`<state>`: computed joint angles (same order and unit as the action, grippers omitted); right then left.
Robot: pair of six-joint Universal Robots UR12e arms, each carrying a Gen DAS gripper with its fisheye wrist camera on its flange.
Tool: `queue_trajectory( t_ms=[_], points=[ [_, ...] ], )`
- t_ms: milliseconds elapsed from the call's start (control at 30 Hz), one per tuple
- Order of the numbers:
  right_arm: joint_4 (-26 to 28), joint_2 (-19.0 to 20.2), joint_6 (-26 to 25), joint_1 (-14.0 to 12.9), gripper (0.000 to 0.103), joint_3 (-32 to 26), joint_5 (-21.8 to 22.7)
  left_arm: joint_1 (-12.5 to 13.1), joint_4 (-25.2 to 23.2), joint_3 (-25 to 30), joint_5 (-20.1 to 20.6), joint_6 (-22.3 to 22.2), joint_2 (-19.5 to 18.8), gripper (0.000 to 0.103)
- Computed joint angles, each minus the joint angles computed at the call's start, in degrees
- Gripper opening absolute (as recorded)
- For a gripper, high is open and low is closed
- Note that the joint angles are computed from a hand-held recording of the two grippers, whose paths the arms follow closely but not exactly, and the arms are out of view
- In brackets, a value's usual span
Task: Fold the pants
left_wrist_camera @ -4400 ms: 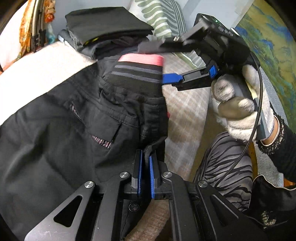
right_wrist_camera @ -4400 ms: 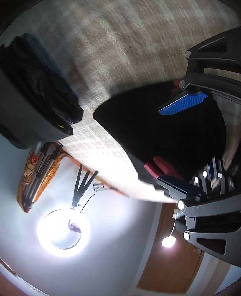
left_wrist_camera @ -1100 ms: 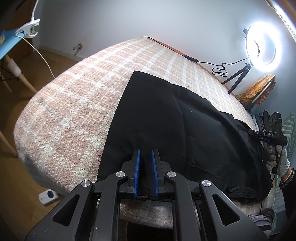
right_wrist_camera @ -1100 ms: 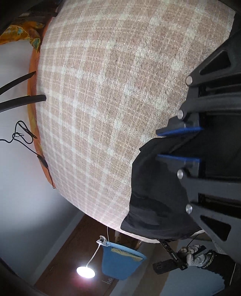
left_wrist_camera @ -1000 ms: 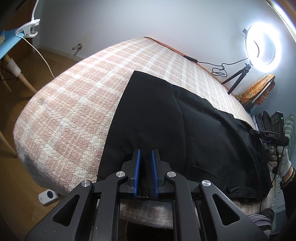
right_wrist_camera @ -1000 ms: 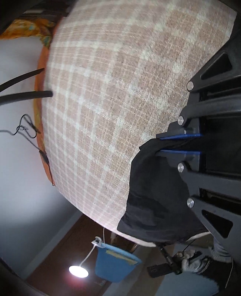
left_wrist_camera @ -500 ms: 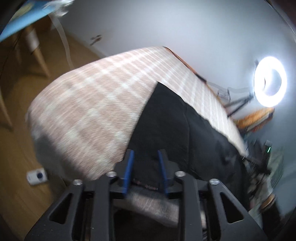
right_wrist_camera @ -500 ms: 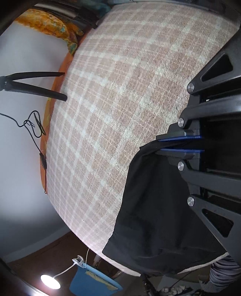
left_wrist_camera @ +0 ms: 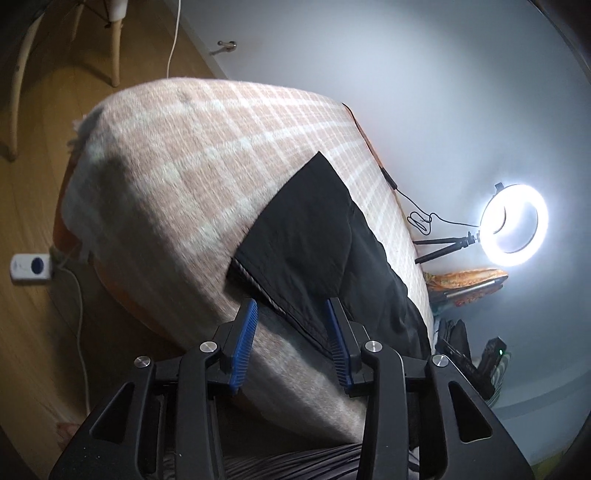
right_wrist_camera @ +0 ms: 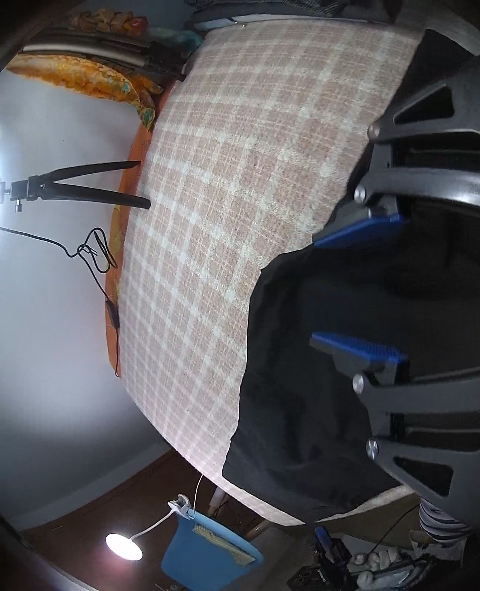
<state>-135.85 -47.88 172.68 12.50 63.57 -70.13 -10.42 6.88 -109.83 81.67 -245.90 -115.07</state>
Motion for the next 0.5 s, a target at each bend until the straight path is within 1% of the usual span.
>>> queue_trajectory(
  t_ms=[100,167,233,367,500],
  points=[
    [-1.6,-1.4,1.2,-0.3,0.059,2.1,0.7,-0.3,-1.2,0.6,0.5,-0.7,-0.4,0.036],
    [-2.7,-2.3,1.7,-0.6,0.059,3.5,1.6,-0.4,-1.4,0.7,0.3,-2.1,-0.8,0.036],
    [-3.9,-3.4,2.0,-0.8,0.059,5.1,1.9,-0.6,-0.5,0.6,0.7,-2.9,-1.1,0.036],
    [-5.3,-5.0,3.6,-1.4,0.059,7.6,3.9,-0.8,-0.7,1.0,2.2,-2.5,-1.2,0.036],
    [-7.2,-6.4,3.7,-1.4,0.059,9.5,3.9,-1.1,0.7,1.2,3.4,-3.2,-1.8,0.036]
  ],
)
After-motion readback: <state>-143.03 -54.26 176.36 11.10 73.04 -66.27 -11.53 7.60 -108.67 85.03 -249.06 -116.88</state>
